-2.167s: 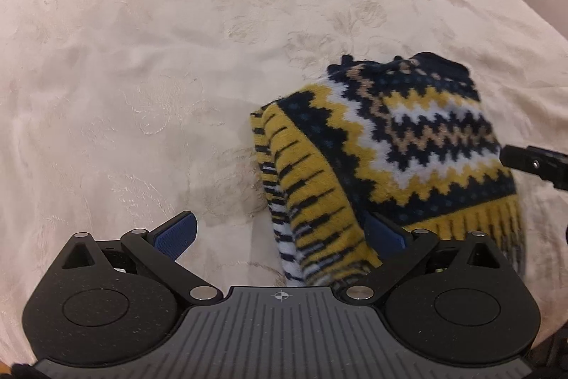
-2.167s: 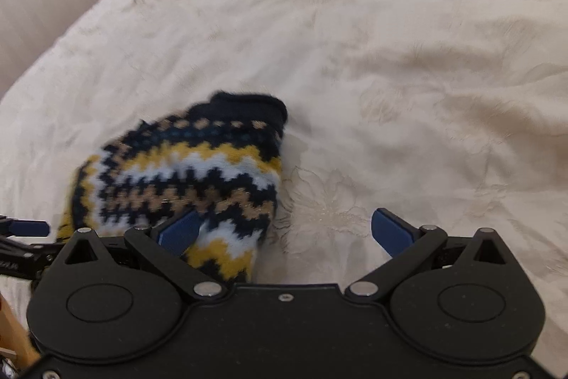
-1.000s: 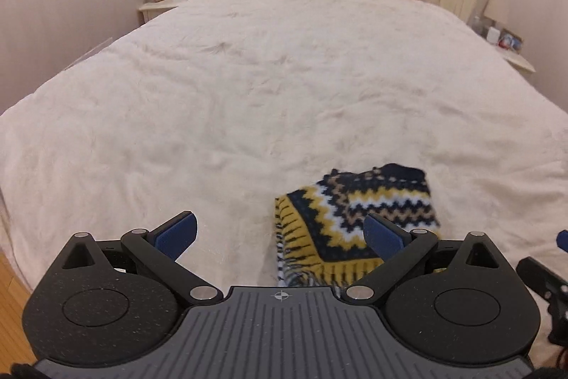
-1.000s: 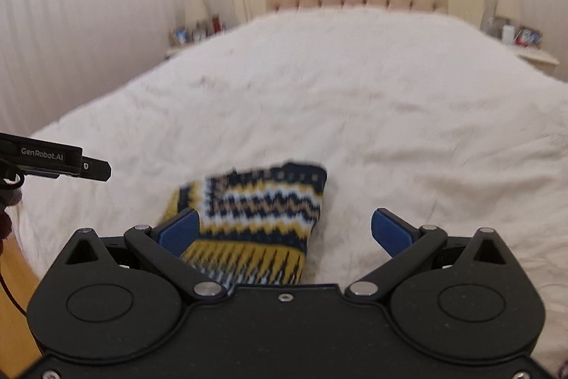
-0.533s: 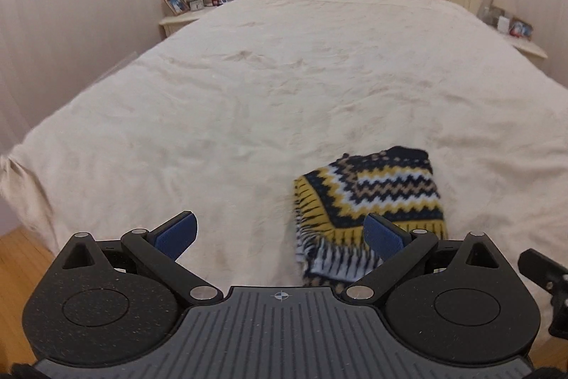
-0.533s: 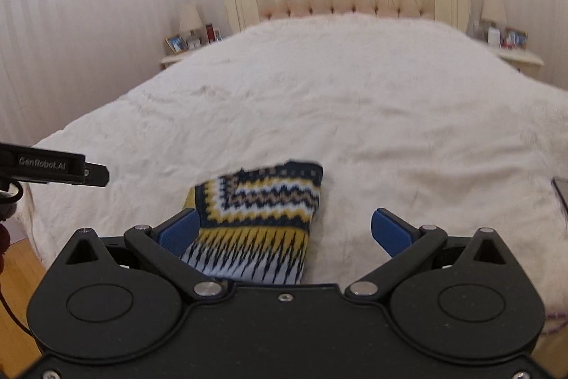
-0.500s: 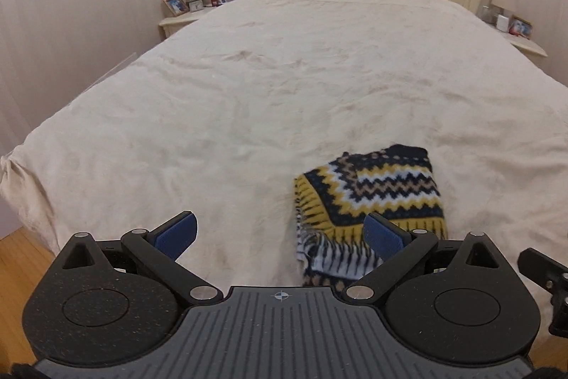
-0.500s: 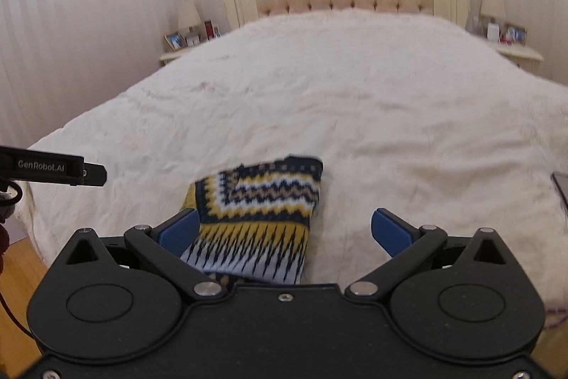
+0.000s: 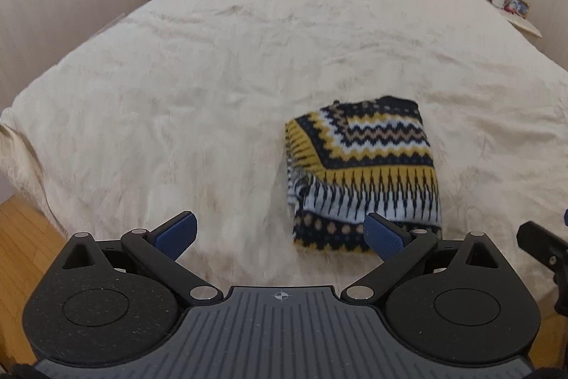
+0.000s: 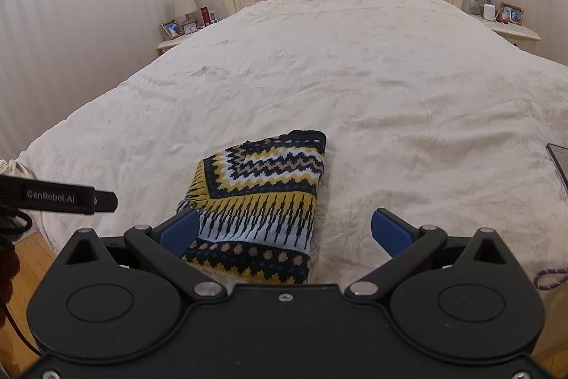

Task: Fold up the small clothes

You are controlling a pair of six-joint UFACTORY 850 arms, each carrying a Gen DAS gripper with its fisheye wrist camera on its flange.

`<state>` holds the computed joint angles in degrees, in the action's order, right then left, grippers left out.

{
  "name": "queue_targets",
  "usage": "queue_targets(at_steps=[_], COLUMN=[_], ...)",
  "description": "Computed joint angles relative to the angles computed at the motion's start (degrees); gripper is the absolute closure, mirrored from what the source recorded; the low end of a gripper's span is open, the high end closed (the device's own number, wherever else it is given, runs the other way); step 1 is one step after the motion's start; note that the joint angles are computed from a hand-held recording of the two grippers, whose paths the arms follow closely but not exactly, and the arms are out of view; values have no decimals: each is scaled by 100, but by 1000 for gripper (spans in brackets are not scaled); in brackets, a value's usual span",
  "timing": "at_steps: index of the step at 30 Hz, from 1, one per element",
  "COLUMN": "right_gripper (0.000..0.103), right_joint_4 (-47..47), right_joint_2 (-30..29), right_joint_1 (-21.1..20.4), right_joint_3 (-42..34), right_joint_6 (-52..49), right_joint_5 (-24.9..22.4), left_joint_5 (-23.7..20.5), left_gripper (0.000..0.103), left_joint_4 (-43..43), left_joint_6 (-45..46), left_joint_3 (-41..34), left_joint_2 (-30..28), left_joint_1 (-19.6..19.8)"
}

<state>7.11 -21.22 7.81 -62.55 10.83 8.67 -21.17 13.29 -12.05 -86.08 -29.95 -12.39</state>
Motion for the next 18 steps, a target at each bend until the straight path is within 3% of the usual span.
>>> queue_targets(at_steps=[13, 18], right_gripper=[0, 0], right_joint_4=[576, 1573], right_joint_2=[83, 37], right_joint_1=[51, 73], right_joint_3=[54, -39], right_joint_6=[-476, -1462], right_joint_5=[-67, -251], left_joint_5=[-343, -471], left_gripper=[2, 2], left_joint_4=[-748, -787], left_joint_6=[770, 820], left_joint_3=[36, 16], left_joint_2=[41, 19], left_joint_1=[20, -5])
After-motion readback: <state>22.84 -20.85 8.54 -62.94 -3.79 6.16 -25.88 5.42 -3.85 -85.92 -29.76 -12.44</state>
